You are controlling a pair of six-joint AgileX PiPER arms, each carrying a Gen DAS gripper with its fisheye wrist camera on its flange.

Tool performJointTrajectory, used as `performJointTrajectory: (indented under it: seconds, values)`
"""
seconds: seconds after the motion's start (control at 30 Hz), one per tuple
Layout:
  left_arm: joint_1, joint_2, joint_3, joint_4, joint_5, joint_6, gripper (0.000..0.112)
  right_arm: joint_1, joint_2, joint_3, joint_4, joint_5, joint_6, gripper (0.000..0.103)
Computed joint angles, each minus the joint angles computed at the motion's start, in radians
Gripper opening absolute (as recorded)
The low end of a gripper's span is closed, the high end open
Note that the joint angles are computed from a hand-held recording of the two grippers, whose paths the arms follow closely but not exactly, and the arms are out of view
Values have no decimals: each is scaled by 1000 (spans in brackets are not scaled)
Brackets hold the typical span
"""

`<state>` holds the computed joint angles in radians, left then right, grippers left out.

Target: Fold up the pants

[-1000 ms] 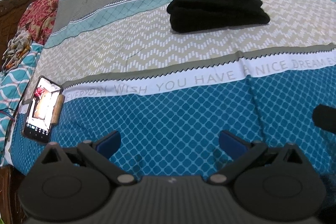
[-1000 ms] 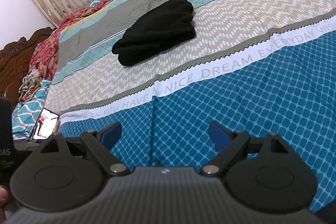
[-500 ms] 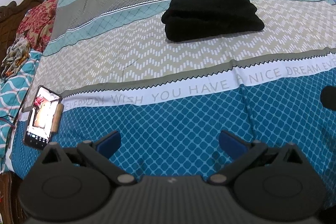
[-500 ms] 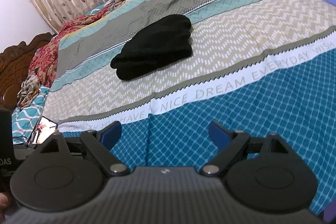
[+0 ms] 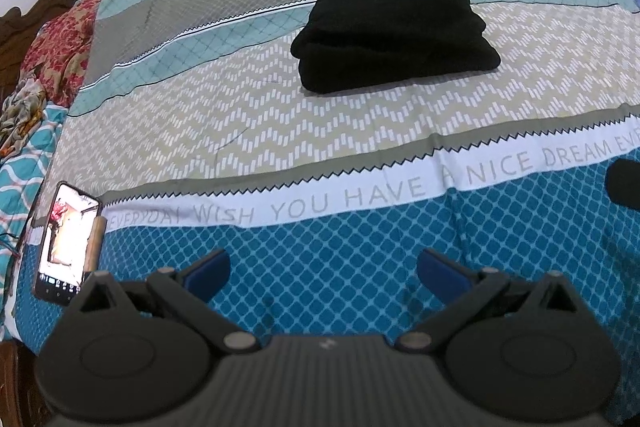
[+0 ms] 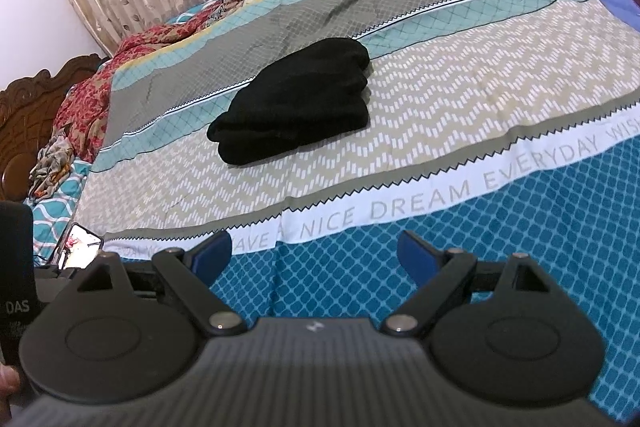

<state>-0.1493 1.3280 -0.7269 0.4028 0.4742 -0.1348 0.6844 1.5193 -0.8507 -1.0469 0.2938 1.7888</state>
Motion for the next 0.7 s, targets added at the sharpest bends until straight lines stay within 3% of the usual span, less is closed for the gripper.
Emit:
performJointTrajectory:
  seconds: [0.7]
  values:
    - [-17, 153, -135, 22, -16, -49, 103, -84, 114, -144, 297, -44, -393, 91]
